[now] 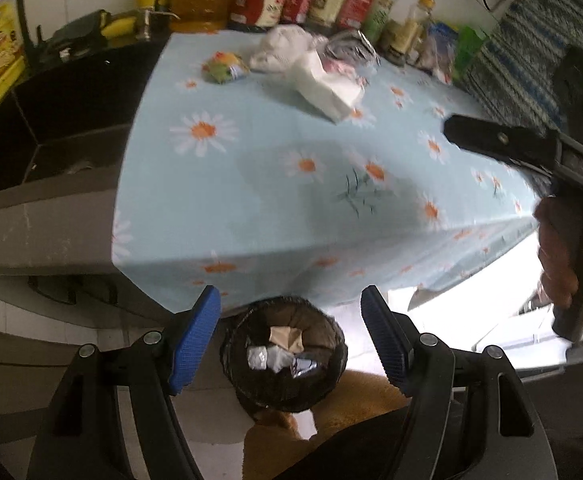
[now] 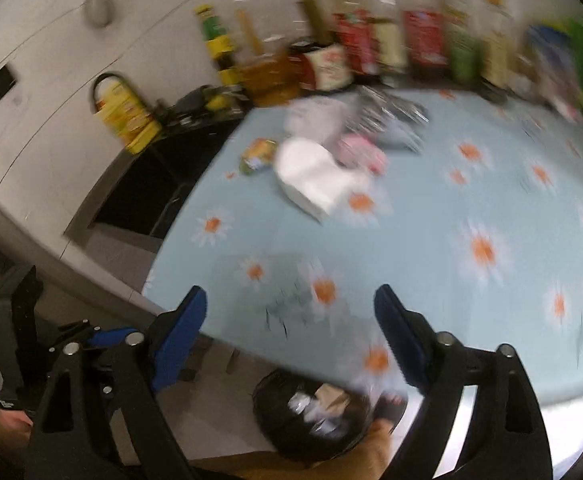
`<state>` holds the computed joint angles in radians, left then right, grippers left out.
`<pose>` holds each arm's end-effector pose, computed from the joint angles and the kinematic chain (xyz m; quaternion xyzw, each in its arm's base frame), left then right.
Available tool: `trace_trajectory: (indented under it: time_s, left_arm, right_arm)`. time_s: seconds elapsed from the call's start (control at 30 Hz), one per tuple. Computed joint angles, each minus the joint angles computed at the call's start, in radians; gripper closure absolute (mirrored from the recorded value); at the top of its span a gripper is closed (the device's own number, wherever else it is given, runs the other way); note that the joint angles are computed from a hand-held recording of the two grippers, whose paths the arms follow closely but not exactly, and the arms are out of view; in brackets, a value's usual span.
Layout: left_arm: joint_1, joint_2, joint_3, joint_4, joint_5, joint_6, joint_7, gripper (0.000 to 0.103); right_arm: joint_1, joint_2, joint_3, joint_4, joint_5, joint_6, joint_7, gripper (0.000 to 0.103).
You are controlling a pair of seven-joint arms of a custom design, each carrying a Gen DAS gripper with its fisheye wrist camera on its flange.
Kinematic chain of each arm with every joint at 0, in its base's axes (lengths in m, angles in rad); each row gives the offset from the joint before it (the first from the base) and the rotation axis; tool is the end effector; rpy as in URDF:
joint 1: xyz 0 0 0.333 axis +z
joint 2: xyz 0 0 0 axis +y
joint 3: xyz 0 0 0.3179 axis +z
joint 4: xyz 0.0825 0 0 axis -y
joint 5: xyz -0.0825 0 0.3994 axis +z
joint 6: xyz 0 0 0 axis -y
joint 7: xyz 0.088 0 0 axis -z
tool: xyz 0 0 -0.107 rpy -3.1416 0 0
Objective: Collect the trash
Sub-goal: 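Move both grippers back to the counter, right gripper toward the beige cloth, then grasp the beige cloth with the right gripper and lift it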
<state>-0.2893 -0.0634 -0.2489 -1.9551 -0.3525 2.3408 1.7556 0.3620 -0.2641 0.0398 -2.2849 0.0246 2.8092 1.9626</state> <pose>0.5054 -0.3116 0.5493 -0.4770 0.8392 -0.2610 0.0085 0.4878 0.2076 0.5488 -0.6506 0.6552 -0.1426 0.3565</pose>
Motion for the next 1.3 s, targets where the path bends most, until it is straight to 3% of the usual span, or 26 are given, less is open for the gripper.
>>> trace_trajectory:
  time_s: [0.1,0.2,0.4,0.63,0.73,0.8,1.3]
  left_arm:
    - [-0.001,0.011,-0.006,0.021,0.038,0.023,-0.061,0.032]
    - [0.000,0.021,-0.009,0.046,0.089,0.035,-0.131,0.032]
    - [-0.003,0.025,-0.014,0.067,0.179,0.053,-0.275,0.032]
    - [-0.007,0.042,-0.015,0.084,0.257,0.049,-0.404,0.032]
    - [-0.010,0.052,-0.015,0.094,0.272,0.049,-0.429,0.032]
    - [-0.013,0.061,-0.015,0.103,0.284,0.044,-0.441,0.032]
    - [-0.027,0.096,-0.012,0.146,0.297,0.039,-0.435,0.032]
  right_arm:
    - [0.023,0.098,-0.048,0.120,0.058,-0.037,-0.162,0.017]
    - [0.005,0.210,-0.055,0.250,0.162,-0.100,-0.320,0.017]
    - [-0.093,0.396,0.006,0.475,0.322,-0.269,-0.502,0.017]
    - [-0.139,0.495,0.045,0.599,0.230,-0.360,-0.485,0.018]
    - [-0.143,0.532,0.047,0.646,0.188,-0.407,-0.458,0.030]
    - [-0.152,0.542,0.056,0.657,0.189,-0.406,-0.467,0.034]
    - [-0.162,0.557,0.070,0.671,0.169,-0.402,-0.474,0.034]
